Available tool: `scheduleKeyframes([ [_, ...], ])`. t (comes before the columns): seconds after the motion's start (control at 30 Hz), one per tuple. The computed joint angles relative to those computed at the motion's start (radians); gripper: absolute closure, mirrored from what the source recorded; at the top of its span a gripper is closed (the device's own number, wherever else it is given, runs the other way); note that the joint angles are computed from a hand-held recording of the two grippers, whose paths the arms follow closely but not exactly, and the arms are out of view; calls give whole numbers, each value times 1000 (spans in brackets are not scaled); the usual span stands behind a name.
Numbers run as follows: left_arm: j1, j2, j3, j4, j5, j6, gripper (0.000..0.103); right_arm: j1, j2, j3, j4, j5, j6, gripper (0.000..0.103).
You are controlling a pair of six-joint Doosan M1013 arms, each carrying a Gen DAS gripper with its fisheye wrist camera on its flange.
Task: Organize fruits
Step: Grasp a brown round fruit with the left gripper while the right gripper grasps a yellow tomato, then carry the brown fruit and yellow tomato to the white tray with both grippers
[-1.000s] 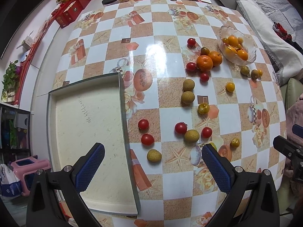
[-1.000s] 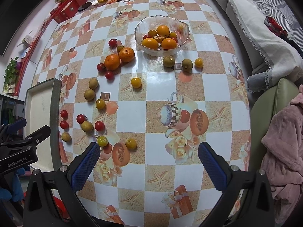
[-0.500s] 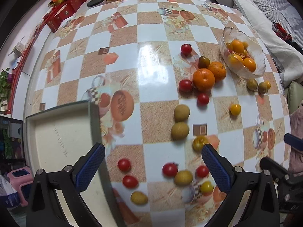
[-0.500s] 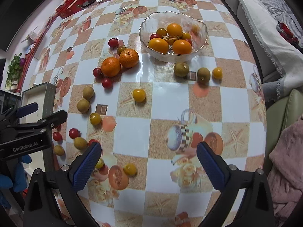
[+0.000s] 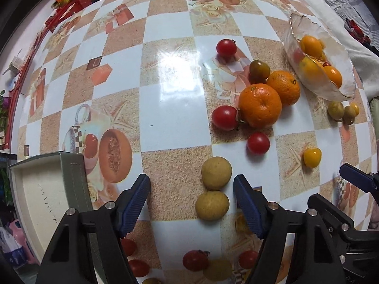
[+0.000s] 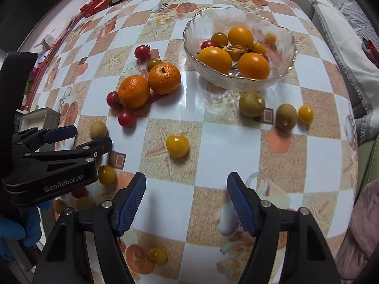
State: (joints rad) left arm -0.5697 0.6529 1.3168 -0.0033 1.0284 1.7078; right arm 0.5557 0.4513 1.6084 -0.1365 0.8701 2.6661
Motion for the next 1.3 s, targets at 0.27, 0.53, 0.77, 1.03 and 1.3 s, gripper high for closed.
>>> scheduleKeyframes([
  [0.27, 2, -7, 10, -36, -47, 31, 46, 1, 24, -11, -60, -28, -7, 46],
  [0.53, -3, -17, 21, -84, -80, 66, 78, -12, 5, 13, -38, -74, -5, 81],
  [0.77, 19, -66, 55, -149, -101, 91, 78, -6, -27, 39, -19, -97, 38, 82],
  [1.03, 52, -103, 86, -160, -108, 114, 78, 2, -16, 6, -3, -45, -10, 73],
  [1.3, 73, -120, 122, -149, -113, 97, 78, -3, 41, -37, -39, -21, -50, 57],
])
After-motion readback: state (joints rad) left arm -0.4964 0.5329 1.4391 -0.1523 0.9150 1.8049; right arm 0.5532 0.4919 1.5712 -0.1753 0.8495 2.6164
